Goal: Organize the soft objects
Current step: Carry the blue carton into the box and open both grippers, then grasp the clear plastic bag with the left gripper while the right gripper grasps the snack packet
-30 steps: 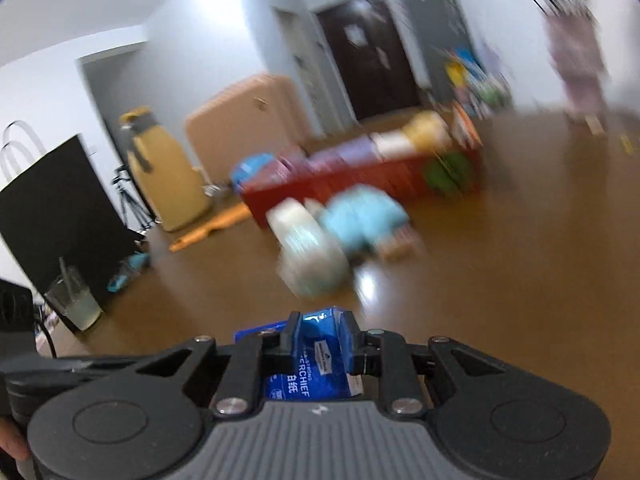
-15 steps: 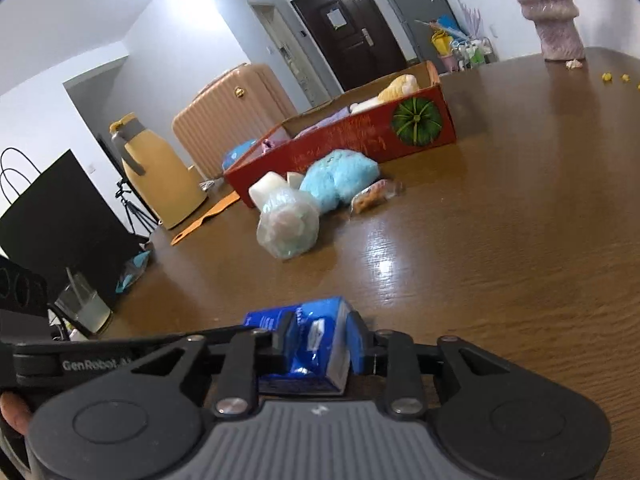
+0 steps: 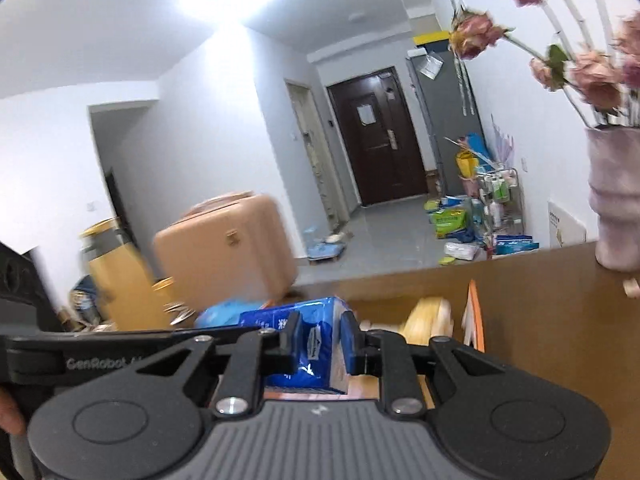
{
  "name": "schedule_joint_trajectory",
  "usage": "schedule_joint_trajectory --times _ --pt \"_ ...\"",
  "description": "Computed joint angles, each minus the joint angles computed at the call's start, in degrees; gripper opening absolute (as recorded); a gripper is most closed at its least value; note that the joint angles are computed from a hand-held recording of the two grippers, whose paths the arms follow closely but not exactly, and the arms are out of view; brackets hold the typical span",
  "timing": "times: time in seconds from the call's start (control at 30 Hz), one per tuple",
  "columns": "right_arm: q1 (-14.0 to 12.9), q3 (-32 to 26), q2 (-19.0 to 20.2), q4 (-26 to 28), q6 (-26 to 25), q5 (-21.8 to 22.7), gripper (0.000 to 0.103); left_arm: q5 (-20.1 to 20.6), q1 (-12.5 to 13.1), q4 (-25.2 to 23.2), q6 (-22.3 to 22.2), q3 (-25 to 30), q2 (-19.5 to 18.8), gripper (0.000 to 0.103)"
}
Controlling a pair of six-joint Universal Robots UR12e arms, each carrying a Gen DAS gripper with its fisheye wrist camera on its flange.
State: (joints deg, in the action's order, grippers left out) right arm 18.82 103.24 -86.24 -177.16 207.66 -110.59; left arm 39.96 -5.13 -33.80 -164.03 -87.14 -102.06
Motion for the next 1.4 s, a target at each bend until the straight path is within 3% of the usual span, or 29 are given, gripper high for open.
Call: schedule_joint_trajectory --times 0.13,0.23,0.3,0.37,0.43,0.63,0.73,0.87,1.07,1.17,1.33,1.4 --pt "-7.25 -6.62 4.94 7.85 4.16 8.69 0.020 5.35 -3.13 -9.61 -0.95 13.31 -9.89 0.028" --pt "-9.90 -10.98 9.00 13.85 6.08 10.71 0.020 8.30 -4.58 -16.60 -1.44 20.67 -15.57 0.028" --pt "-11.02 -14.36 11.09 22.32 7.71 12.20 0.019 11.79 -5.61 -20.98 0.44 24.36 -18.40 0.027" --pt "-11.77 -16.65 12.78 28.15 8.89 13.89 0.016 15.12 -6.34 -19.90 0.11 24.96 -19.65 0.026" --pt "-11.90 -18.14 13.97 32.01 8.29 14.43 0.009 17.65 -6.90 -22.03 1.41 25.89 -20.34 0.026" --pt "-10.87 -19.47 15.39 32.60 4.88 11.28 0.008 19.79 -7.07 -19.91 -0.20 25.60 -20.90 0.031" --pt "-10.19 -19.08 14.80 31.82 4.54 10.22 0.017 18.38 -6.32 -17.17 -1.64 23.78 -19.41 0.045" --pt "-9.22 -17.64 12.03 28.52 3.06 7.96 0.021 16.07 -4.60 -14.34 -0.89 21.01 -15.98 0.046" --pt "-7.83 -14.39 6.25 28.53 0.15 5.80 0.030 14.65 -1.78 -11.66 3.80 14.92 -8.90 0.057" --pt "-6.78 -11.24 2.54 28.41 0.08 3.74 0.035 14.83 -0.14 -9.74 5.06 11.17 -5.33 0.058" --pt "-4.90 -6.93 -2.40 27.44 2.04 0.94 0.036 15.19 1.31 -8.87 5.40 7.08 -0.76 0.058" --pt "-3.66 -5.32 -3.93 26.05 2.34 -0.28 0.036 14.96 1.87 -6.47 4.42 4.25 1.44 0.059"
